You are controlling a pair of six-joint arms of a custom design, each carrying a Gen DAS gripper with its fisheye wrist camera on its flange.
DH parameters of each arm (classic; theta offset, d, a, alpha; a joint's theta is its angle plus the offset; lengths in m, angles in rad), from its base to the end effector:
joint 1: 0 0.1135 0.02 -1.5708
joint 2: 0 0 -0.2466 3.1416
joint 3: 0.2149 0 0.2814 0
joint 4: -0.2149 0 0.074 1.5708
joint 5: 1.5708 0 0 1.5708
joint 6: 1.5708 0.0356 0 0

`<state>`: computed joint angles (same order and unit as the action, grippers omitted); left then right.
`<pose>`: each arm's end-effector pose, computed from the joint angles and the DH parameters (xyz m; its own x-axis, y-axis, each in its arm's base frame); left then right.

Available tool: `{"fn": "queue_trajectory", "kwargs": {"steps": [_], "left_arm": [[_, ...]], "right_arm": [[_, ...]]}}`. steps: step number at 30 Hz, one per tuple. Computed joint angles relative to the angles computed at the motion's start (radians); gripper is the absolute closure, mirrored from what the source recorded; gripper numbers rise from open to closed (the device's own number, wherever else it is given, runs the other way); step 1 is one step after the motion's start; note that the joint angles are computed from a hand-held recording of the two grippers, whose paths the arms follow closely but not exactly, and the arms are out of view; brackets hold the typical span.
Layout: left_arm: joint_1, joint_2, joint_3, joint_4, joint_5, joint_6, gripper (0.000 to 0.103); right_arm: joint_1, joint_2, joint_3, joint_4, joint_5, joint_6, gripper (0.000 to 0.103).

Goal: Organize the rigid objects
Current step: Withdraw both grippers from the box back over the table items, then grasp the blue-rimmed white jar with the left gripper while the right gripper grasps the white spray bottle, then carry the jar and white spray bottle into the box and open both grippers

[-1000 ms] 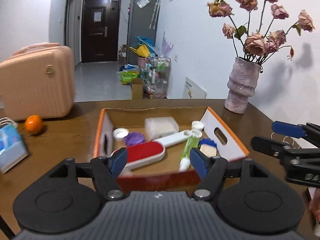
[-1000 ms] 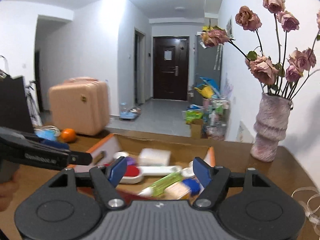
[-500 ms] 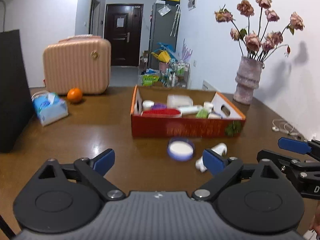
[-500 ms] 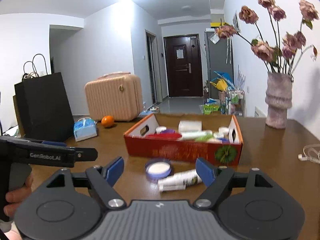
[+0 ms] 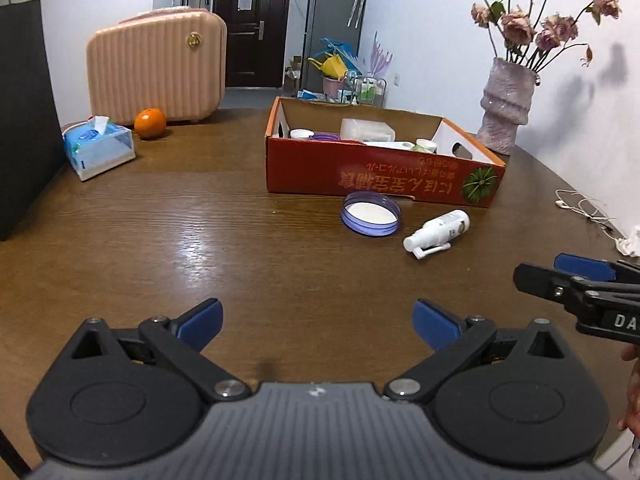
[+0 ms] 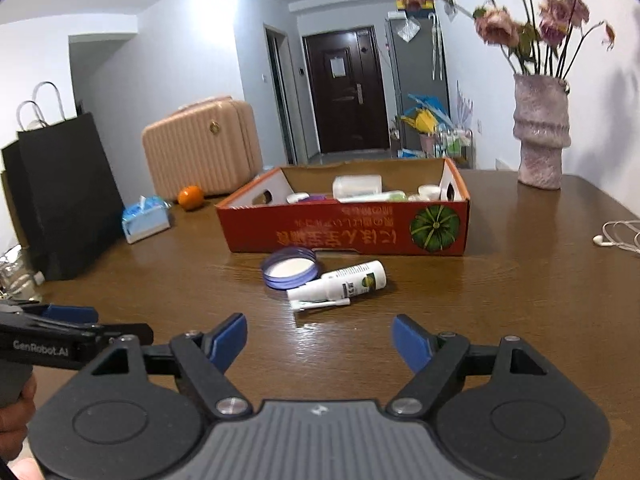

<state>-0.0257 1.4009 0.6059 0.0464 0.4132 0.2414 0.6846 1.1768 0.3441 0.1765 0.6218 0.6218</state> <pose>0.2913 -0.0218 0.1298 -0.5847 0.2341 -0.7767 0.4711 0.8775 -0.0902 0.1962 0.1333 0.1154 -0.4753 0.2232 -0.8510 0.1481 0.9738 0.1727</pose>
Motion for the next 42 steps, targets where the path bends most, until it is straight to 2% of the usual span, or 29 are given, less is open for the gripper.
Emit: {"fn": "queue_trajectory", "kwargs": {"steps": [4, 7, 8, 12, 13, 15, 17, 20, 21, 22, 24, 28, 30, 36, 42], "left_arm": [[-0.036, 0.137, 0.082, 0.067, -0.047, -0.014, 0.000], [-0.059, 0.256, 0.171, 0.113, -0.058, 0.023, 0.000], [-0.067, 0.294, 0.203, 0.119, -0.057, 0.043, 0.000], [-0.112, 0.435, 0.348, 0.081, -0.042, 0.110, 0.000], [-0.125, 0.465, 0.383, 0.065, -0.037, 0.120, 0.001], [-0.153, 0.519, 0.447, 0.046, -0.034, 0.139, 0.002], [-0.180, 0.569, 0.510, 0.040, -0.024, 0.146, 0.003], [-0.223, 0.642, 0.604, 0.023, -0.038, 0.147, 0.010], [-0.234, 0.665, 0.631, 0.015, -0.042, 0.149, 0.015], [-0.245, 0.685, 0.656, 0.005, -0.049, 0.149, 0.026], [-0.258, 0.721, 0.700, -0.022, -0.055, 0.144, 0.036], [-0.260, 0.711, 0.677, 0.001, -0.060, 0.125, 0.036], [-0.248, 0.660, 0.613, 0.033, -0.052, 0.112, 0.036], [-0.150, 0.408, 0.327, 0.111, 0.037, 0.061, 0.036], [-0.061, 0.200, 0.139, 0.094, 0.074, 0.098, 0.036]], "right_arm": [[-0.154, 0.188, 0.071, 0.156, -0.186, -0.028, 0.025], [-0.267, 0.374, 0.182, 0.244, -0.303, -0.010, 0.026], [-0.293, 0.425, 0.225, 0.247, -0.319, 0.002, 0.031], [-0.335, 0.587, 0.404, 0.161, -0.272, -0.036, 0.054], [-0.344, 0.603, 0.420, 0.154, -0.279, -0.058, 0.057], [-0.350, 0.610, 0.430, 0.137, -0.274, -0.127, 0.068], [-0.355, 0.602, 0.432, 0.104, -0.236, -0.182, 0.068], [-0.397, 0.590, 0.425, 0.081, -0.240, -0.210, 0.068], [-0.408, 0.591, 0.425, 0.082, -0.244, -0.220, 0.068], [-0.419, 0.597, 0.429, 0.085, -0.253, -0.230, 0.068], [-0.432, 0.612, 0.438, 0.093, -0.272, -0.246, 0.073], [-0.420, 0.624, 0.445, 0.098, -0.255, -0.279, 0.077], [-0.411, 0.607, 0.438, 0.082, -0.256, -0.283, 0.077], [-0.303, 0.410, 0.267, 0.082, -0.216, -0.221, 0.077], [-0.122, 0.233, 0.150, 0.010, -0.123, -0.119, 0.077]]}}
